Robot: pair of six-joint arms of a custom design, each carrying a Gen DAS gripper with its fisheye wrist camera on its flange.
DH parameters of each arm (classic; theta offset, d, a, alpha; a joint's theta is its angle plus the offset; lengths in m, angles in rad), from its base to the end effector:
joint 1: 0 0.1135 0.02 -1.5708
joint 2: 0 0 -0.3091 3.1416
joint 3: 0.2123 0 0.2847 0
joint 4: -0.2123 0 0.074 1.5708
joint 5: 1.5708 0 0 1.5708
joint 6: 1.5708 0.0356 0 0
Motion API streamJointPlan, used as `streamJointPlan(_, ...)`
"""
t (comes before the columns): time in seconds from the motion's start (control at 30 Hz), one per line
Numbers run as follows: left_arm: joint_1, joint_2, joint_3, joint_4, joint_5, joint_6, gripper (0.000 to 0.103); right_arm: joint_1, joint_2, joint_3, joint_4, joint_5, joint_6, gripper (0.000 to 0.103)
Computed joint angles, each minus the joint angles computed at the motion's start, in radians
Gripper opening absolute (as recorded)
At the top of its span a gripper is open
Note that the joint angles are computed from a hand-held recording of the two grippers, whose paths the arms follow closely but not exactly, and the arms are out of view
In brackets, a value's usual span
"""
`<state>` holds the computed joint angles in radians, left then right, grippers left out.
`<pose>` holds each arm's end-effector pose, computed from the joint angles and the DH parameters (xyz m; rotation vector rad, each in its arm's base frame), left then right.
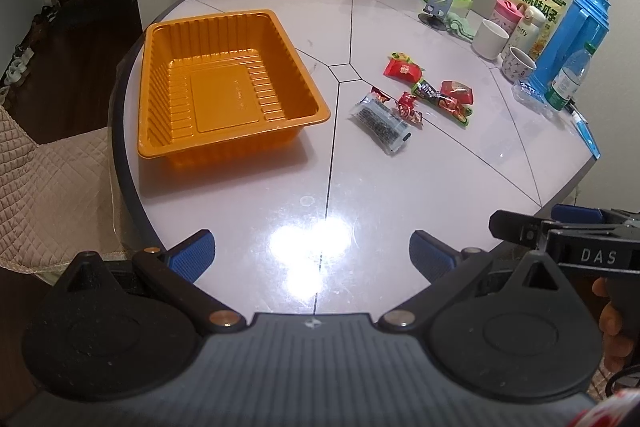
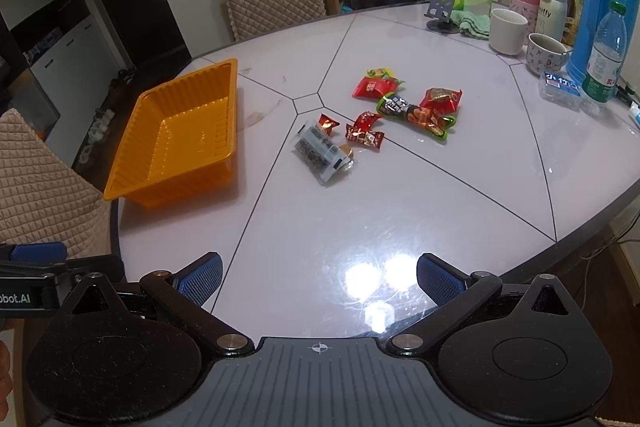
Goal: Organize snacks
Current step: 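Move the left tool to the clear snack-stick packet while the right tool approaches the green-capped tube bag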
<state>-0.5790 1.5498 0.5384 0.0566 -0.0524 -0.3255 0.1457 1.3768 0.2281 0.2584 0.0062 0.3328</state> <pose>0.2315 -0.1491 0.1291 0.3012 2.5319 -0.2944 0.1960 0.0285 0.1023 0.2336 2.4606 0.1999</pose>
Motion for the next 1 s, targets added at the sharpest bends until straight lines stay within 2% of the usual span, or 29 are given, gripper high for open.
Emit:
streamJointPlan(0.33, -0.047, 0.145, 0.111, 0.024, -0.028, -0.048, 0.103, -0.221, 0.191, 0.037, 0.157, -0.152, -0.138, 0.103)
streamJointPlan(0.63, -0.126, 0.38, 0.302, 0.094, -0.06, -0.09, 0.1, -0.465, 0.41, 0.112, 0.323, -0.323, -0.263, 0.103)
streamJointPlan(0.87, -0.169, 0.564, 0.484, 0.094, -0.089, -0.133, 0.092, -0.572, 0.589, 0.237, 0.359, -0.392, -0.33, 0.103)
streamJointPlan(1.0, -0.179, 0.645, 0.581, 0.074, -0.106, -0.16, 0.091, -0.607, 0.675, 0.321, 0.353, -0.406, -0.374, 0.102)
